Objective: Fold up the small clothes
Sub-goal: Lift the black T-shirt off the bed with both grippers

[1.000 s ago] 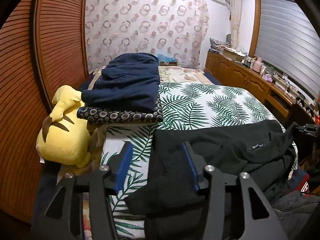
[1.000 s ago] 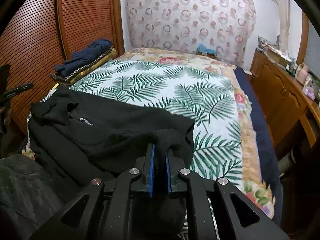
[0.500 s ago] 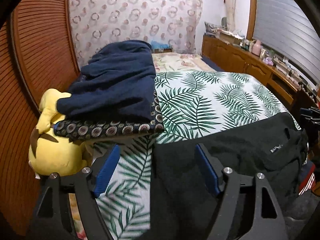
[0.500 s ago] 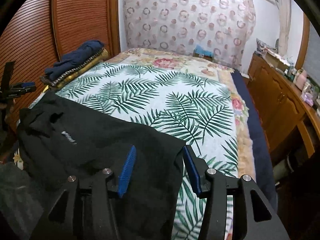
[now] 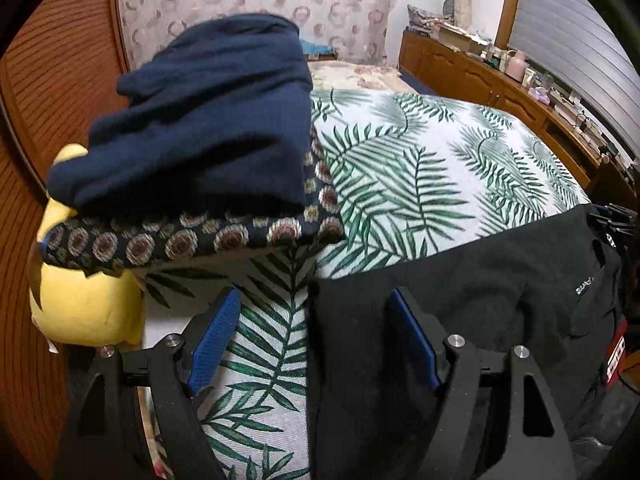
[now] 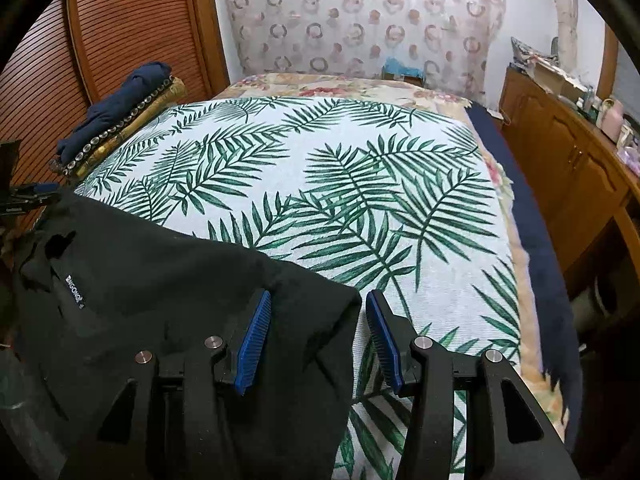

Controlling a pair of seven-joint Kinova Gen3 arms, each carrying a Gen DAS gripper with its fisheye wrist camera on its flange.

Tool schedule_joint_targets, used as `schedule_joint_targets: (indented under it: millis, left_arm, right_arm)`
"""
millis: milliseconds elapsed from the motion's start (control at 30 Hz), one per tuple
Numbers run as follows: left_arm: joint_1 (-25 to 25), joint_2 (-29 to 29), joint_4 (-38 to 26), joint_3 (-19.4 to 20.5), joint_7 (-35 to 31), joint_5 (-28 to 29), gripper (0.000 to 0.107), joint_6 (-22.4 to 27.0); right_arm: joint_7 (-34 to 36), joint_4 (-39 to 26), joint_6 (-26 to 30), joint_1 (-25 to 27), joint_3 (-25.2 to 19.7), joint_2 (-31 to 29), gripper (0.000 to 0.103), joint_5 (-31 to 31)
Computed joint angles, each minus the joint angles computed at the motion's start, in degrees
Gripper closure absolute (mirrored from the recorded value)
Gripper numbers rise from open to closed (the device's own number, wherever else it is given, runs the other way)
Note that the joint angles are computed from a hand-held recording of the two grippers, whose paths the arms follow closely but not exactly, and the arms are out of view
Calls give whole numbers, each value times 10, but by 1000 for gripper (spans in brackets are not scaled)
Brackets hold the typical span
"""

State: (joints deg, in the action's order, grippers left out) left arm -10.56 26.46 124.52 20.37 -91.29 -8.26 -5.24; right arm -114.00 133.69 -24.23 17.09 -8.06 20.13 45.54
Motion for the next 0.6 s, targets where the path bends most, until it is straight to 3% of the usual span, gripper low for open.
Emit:
schedule_joint_targets:
  millis: [133,267,433,533,600]
  left_arm:
    - [-16,12,2,17,-2,-8,30,-3]
    - [-3,11,3,5,-2,-9,30,-9]
    - [30,10,4,-25,-3,-4,31,-19]
    - [1,13,8,7,-1,-23,51,-21]
    - [-25,16,5,41,2,-38,71,-10]
  right_arm:
    - [-11,-9,-1,11,-4,11,49,20]
    - [8,-10,-8,4,5,17,40,0]
    - [39,-1,-23,-4,13,21,39,-28]
    - [33,-3,-23,8,-1,24,39,-7]
    - [18,-2,-27,20,-11,25,54,27]
